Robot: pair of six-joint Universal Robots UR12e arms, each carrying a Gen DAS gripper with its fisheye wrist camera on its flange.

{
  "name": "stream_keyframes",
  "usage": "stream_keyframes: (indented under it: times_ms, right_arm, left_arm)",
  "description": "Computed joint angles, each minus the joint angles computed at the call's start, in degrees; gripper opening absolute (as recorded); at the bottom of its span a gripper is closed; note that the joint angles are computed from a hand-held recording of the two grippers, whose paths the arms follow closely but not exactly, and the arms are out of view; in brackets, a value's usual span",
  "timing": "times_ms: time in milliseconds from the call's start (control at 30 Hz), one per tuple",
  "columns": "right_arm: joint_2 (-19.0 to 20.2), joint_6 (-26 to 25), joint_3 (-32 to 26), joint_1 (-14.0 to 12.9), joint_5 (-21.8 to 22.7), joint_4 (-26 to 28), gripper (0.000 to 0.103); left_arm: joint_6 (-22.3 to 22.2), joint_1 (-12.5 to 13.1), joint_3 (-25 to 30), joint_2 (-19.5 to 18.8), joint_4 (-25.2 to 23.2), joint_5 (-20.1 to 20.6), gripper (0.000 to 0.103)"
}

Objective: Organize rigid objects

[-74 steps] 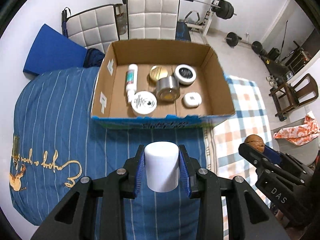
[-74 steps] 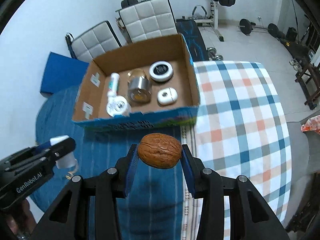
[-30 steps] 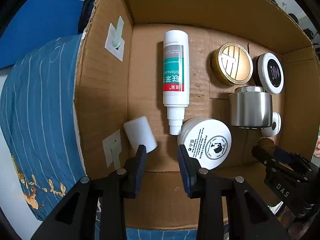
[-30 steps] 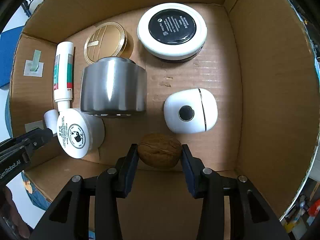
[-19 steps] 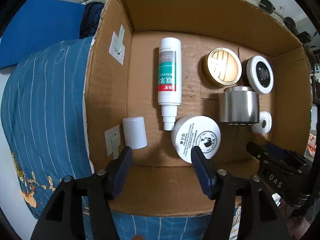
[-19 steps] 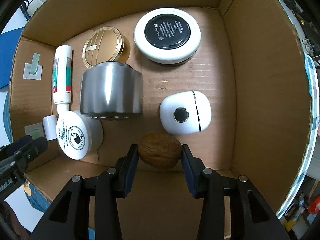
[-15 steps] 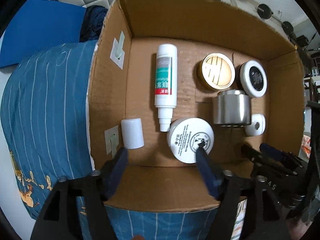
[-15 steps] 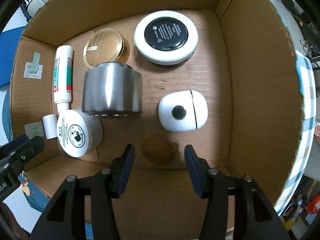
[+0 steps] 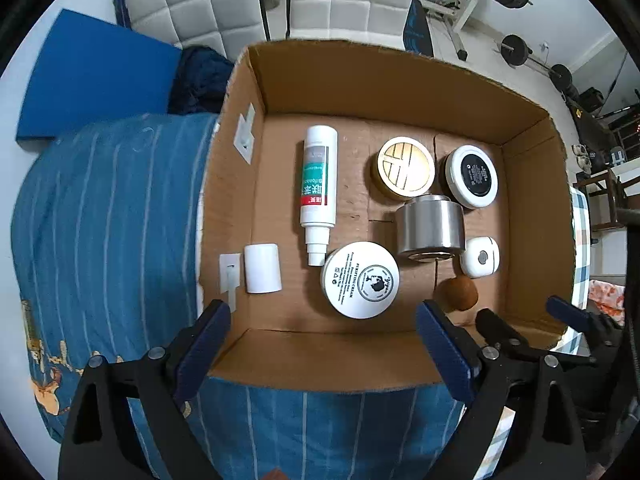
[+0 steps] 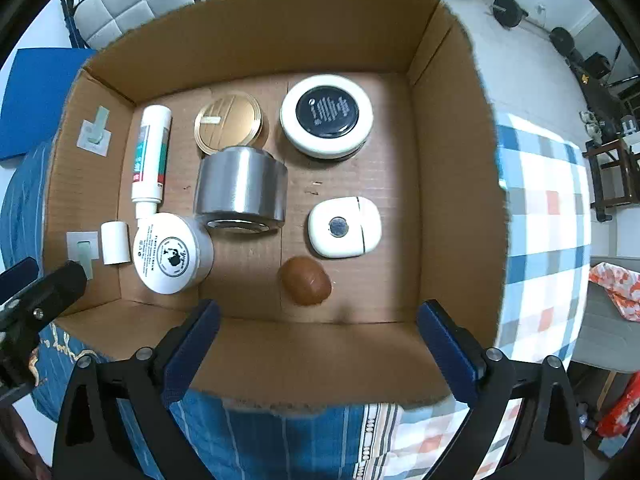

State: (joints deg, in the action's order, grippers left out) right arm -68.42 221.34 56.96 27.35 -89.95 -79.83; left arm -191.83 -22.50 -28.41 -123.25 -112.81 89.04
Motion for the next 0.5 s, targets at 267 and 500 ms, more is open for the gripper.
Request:
stream_keyframes:
  times_ms: [267,500]
  right_arm:
    - [-2.7,1.2,1.9,0.8,-2.1,-3.0,0.101]
    - [-6.5,2.7,3.7,2.0,-4.8,-5.9,0.101]
  left_arm:
    - [-0.6,-0.7,-3.9,3.4,4.3,2.4,0.095]
    - [-1.7,-2.1,-7.2,8.2,10.1,4.8,0.095]
